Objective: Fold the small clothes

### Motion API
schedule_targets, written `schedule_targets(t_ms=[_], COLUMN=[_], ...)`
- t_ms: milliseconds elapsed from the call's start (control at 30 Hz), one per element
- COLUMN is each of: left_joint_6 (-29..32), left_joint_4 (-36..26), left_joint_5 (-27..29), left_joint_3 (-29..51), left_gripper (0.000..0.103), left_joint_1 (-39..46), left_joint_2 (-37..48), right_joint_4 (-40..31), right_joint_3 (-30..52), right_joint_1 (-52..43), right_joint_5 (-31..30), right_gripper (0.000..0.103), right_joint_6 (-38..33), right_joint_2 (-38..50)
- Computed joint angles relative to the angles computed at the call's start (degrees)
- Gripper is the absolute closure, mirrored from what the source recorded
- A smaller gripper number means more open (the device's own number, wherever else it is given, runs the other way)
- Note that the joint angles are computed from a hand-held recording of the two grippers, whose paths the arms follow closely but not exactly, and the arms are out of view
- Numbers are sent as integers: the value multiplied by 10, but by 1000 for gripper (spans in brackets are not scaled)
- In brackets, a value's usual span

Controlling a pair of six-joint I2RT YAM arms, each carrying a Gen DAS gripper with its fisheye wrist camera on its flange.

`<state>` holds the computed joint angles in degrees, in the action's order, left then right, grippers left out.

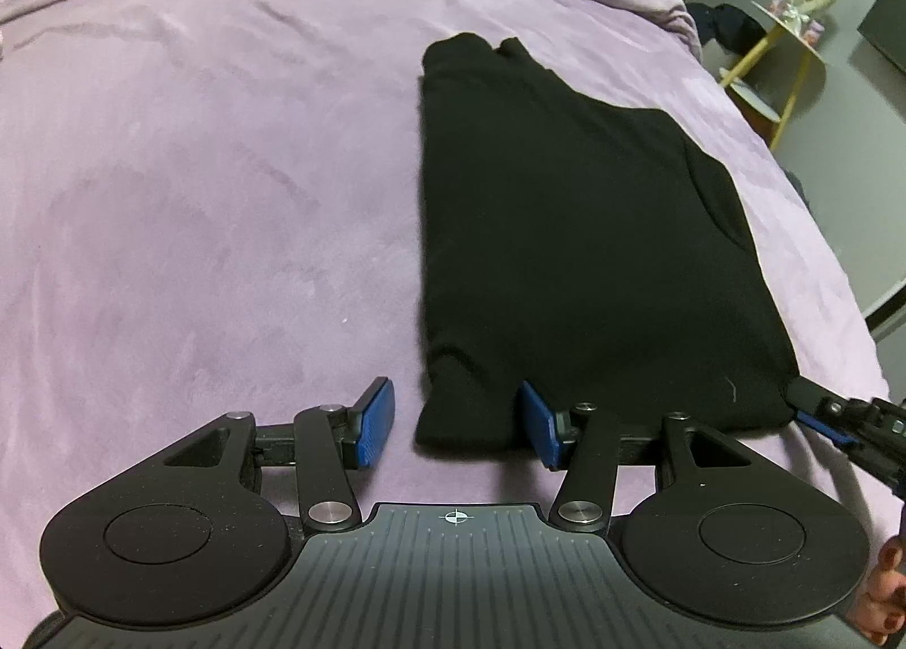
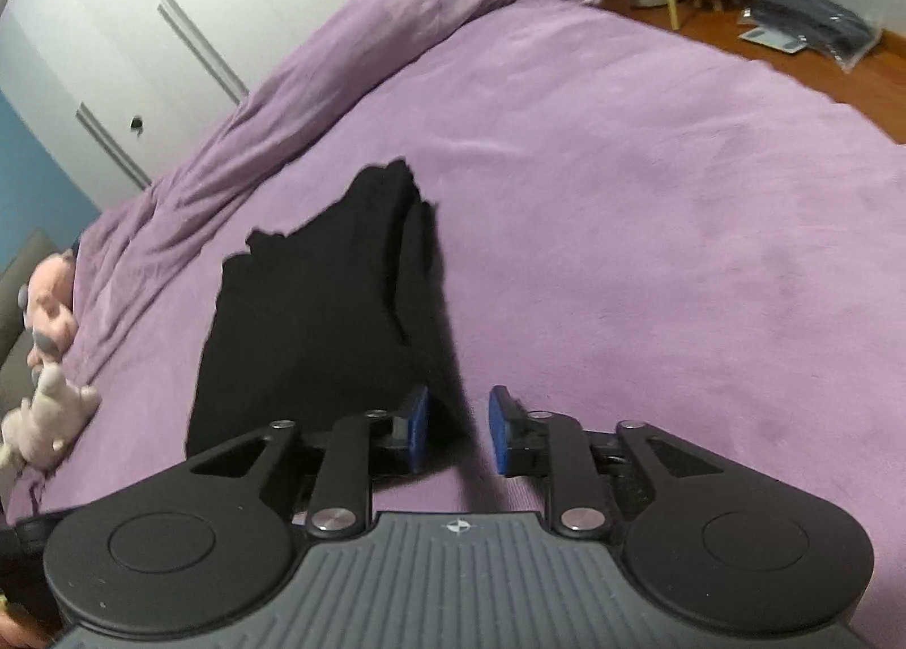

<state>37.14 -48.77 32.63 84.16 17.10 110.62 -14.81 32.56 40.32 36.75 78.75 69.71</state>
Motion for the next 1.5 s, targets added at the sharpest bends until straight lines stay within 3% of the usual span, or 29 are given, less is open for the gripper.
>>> schedule_targets(t_ms=[100,233,533,700,733,767,833,933,1000,1233,1400,1500], left_joint_6=[10,9,29,17,15,12,8,7,7,-4,-14,1], left_joint_4=[-11,-37,-92,-63,-56,-50,-46,-51,-53,-52,-69,-109], left_joint_5=[17,45,88,85,83,81,78,82,82,74,70,77], left_joint_3=[2,8,18,-13,-19,-25,-28,-24,-20,-10,22,78], left_gripper=[49,49,49,48,48,48,48,48,48,50,53,52], left_joint_1=[24,56,83,66,62,58,54,54,54,48,47,57], left_joint_2=[1,9,16,0,-4,-7,-11,-7,-4,1,23,52], right_joint_4=[25,133,406,397,405,414,423,354,271,192,161,159], right_joint_3=[-32,-92,-180,-137,-135,-138,-141,-123,-99,-75,-67,-95], right_joint_1=[18,11,-11,-38,-40,-41,-40,-15,2,-18,-43,-58], right_joint_5=[9,-34,-61,-99,-99,-94,-83,-29,6,-21,-68,-84], right_gripper=[79,79,80,80,83,92,96,100,101,101,100,79], right_joint_6=[35,79,136,108,107,106,100,83,77,54,-21,-84], right_joint_2=[-38,-49,13,67,71,70,69,46,33,33,34,-27])
